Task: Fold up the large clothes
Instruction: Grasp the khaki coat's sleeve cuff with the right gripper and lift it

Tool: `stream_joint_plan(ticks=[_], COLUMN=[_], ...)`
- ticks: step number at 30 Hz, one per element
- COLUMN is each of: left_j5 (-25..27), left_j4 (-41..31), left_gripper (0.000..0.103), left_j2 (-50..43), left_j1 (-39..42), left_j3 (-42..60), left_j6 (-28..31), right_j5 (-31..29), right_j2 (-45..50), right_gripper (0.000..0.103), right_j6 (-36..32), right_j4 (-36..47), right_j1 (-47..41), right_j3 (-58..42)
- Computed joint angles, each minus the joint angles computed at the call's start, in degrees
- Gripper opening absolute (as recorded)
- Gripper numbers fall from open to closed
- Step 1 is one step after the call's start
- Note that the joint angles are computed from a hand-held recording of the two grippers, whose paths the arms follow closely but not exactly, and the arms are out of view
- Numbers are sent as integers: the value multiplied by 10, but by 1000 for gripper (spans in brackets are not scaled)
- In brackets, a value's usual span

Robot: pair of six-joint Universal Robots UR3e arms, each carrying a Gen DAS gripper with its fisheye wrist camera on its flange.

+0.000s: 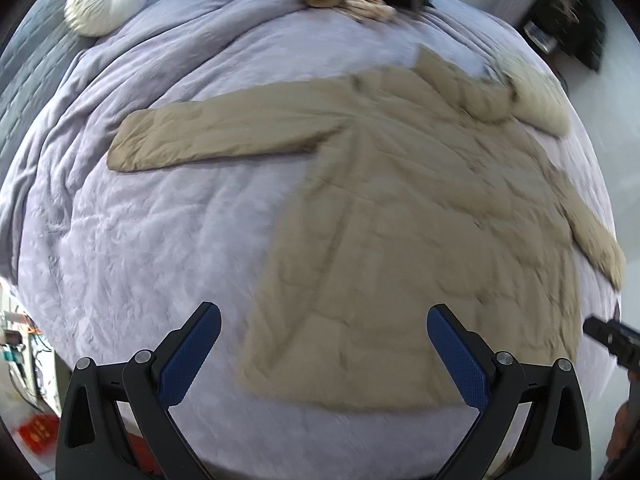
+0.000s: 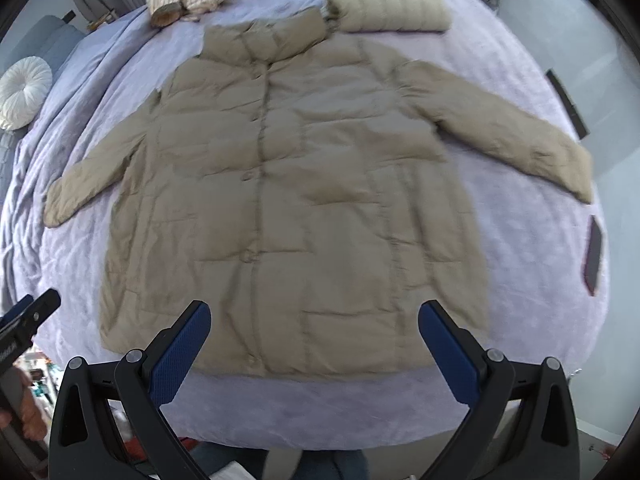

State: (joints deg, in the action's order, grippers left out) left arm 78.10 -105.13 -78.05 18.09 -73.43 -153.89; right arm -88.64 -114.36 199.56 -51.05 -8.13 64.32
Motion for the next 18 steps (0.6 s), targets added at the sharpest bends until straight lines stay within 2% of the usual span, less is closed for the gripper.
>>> stream_joint_plan(ticks=[5,9,12,18], left_j5=[-18,-47,-61,-128], left_j4=[114,189,259,335], left_gripper=[103,103,103,103], left_j2=[-52,-116,-165,-281], left_j1=[55,87,100,128], left_j3=[-64,-76,-80,-37], left_j6=[-2,-15,-27,-66], right_j5=[-2,7,10,11], right_j2=[85,183,275,443], right_gripper=[103,103,103,103], right_j6=[40,36,33,20], right_j4=[-167,-267,-334,-410], right_j1=[112,177,206,227], right_j3=[77,75,39,-92])
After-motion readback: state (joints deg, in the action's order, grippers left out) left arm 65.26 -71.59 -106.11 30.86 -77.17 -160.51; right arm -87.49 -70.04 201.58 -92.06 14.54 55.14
